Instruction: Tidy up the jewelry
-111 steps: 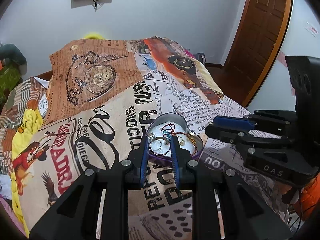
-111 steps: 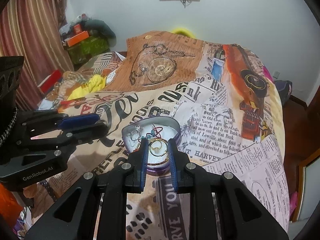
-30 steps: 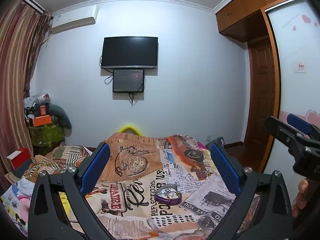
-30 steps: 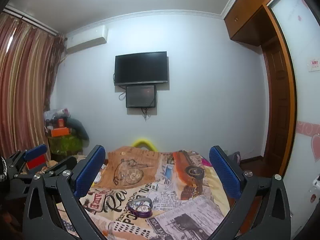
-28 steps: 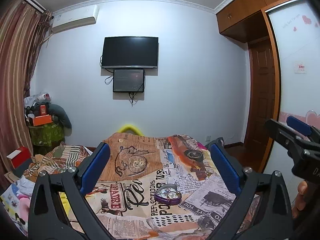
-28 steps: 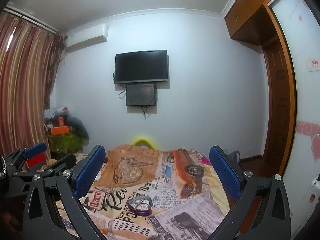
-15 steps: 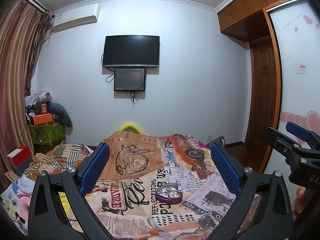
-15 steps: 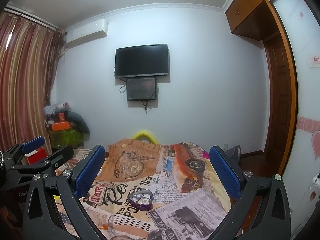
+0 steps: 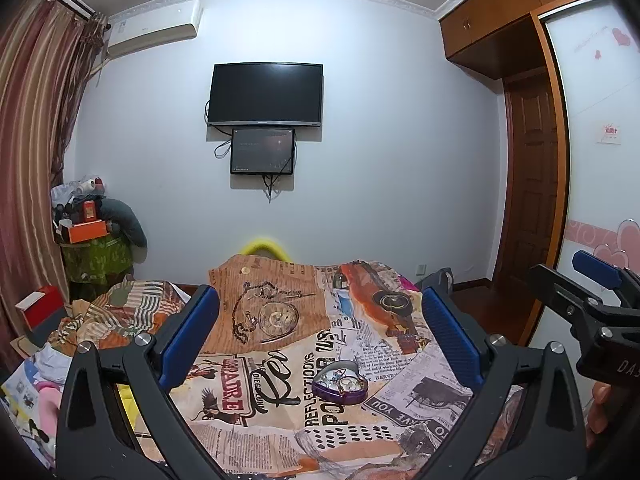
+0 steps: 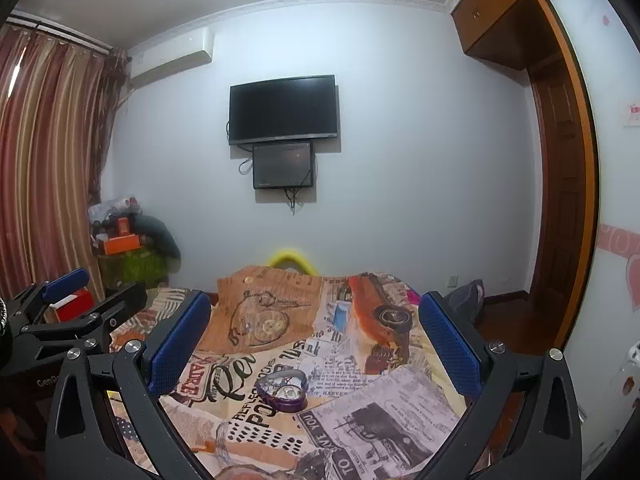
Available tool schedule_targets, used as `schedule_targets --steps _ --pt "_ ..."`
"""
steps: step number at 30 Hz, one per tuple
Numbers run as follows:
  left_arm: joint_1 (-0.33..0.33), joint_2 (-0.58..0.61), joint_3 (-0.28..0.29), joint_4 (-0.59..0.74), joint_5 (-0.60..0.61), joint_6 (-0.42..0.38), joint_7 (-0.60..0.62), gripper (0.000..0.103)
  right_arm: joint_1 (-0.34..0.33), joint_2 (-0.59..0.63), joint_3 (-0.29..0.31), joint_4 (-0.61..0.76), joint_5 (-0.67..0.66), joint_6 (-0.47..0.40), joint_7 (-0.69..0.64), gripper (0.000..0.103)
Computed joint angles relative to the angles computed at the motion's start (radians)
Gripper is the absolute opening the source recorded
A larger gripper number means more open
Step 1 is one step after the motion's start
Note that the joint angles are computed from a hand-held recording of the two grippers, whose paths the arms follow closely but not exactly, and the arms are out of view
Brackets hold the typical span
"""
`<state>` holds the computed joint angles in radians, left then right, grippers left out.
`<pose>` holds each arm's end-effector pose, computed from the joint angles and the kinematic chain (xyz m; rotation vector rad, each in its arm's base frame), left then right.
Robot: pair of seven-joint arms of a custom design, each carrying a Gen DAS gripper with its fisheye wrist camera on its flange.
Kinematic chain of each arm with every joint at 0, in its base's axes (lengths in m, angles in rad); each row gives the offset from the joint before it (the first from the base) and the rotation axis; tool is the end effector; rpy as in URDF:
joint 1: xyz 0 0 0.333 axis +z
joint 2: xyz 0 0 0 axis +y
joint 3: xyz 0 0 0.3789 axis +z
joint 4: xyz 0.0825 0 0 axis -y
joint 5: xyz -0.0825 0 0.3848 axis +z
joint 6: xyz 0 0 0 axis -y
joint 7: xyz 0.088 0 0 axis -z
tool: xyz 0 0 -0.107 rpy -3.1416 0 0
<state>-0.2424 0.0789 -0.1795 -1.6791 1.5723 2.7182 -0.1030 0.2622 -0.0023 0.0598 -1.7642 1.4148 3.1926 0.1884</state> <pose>0.5680 -0.2888 0.6900 -1.3700 1.3113 -1.1425 0.5778 0.0956 0.7148 -1.4585 1.1352 -0.9166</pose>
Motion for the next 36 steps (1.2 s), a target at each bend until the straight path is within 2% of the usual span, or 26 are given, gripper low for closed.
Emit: schedule_targets --steps 6,17,36 --pt "0.000 0.005 0.001 0.002 -0.024 0.004 0.022 0.102 -0.005 -0.004 -0.005 -0.024 -0.121 -0.009 0.125 0.103" --pt "0.001 0.011 0.008 0.008 -0.046 0.021 0.034 0.102 -0.007 -0.008 -0.011 -0.040 -0.213 -0.021 0.219 0.103" --pt "0.008 0.016 0.017 0.007 -0.063 0.072 0.041 0.102 -0.006 -0.008 -0.013 -0.044 -0.229 -0.024 0.236 0.103"
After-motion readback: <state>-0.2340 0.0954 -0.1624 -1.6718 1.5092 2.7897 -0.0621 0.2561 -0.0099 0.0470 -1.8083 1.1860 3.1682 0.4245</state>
